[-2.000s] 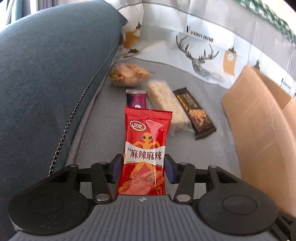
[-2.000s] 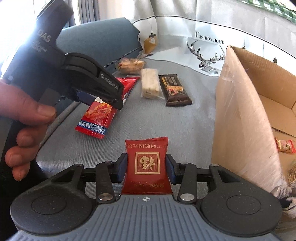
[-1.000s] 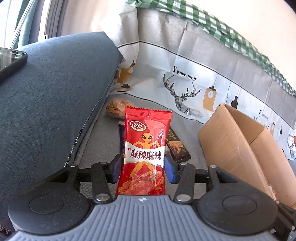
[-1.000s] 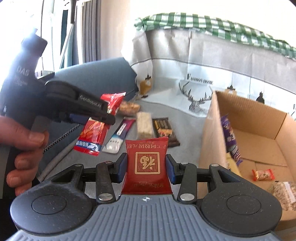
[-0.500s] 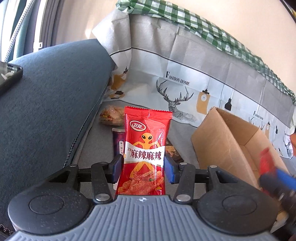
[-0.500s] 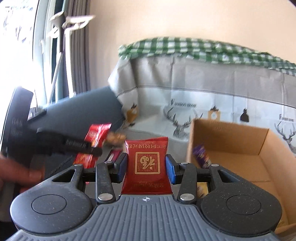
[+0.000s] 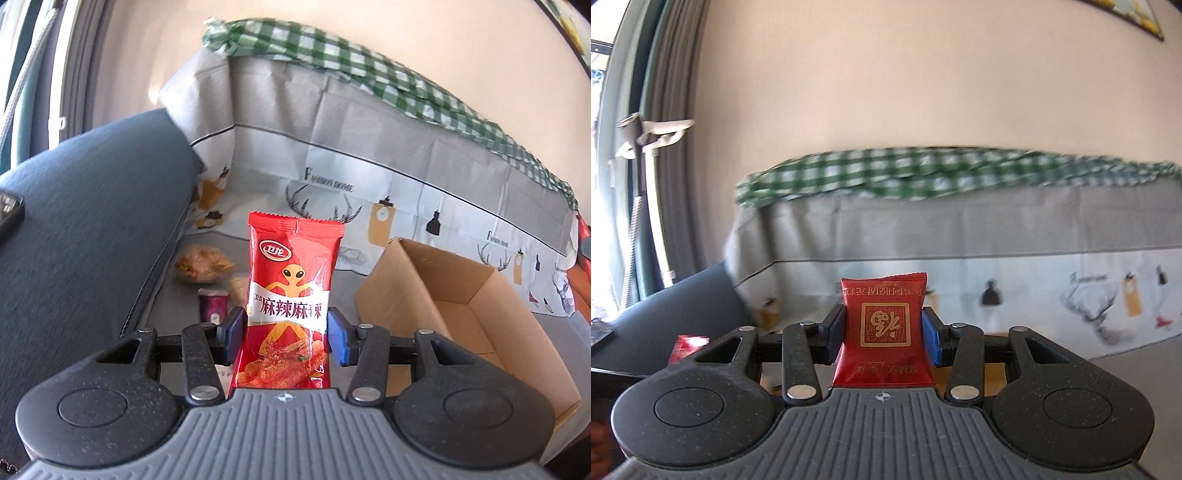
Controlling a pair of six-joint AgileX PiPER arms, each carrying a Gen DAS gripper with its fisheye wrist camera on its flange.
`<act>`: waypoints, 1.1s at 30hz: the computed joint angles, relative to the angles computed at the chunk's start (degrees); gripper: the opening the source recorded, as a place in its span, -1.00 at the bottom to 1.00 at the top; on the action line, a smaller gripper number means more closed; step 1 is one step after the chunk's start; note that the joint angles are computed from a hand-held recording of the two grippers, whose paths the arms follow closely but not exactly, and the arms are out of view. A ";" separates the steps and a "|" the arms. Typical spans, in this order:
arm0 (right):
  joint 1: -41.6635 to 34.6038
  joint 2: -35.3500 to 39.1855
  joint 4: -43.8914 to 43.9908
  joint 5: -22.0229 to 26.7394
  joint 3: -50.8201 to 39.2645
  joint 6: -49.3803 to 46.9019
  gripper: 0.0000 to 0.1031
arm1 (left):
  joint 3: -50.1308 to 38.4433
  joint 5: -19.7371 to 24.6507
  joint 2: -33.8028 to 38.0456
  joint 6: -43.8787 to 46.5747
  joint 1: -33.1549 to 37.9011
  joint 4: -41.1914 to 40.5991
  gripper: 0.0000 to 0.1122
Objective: Organize snacks
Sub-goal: 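Carry the red strip bag with left tool while right tool carries pastry to box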
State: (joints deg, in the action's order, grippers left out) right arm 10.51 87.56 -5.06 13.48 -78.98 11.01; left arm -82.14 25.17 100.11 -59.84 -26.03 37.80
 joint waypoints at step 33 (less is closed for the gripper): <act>-13.84 2.79 1.57 -0.19 3.76 -3.48 -0.13 | -25.26 -0.38 20.33 10.08 -9.50 -1.33 -0.07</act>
State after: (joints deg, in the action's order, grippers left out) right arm -3.33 90.35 -3.49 13.29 -75.22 7.53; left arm -107.39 24.79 120.44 -49.76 -35.53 36.48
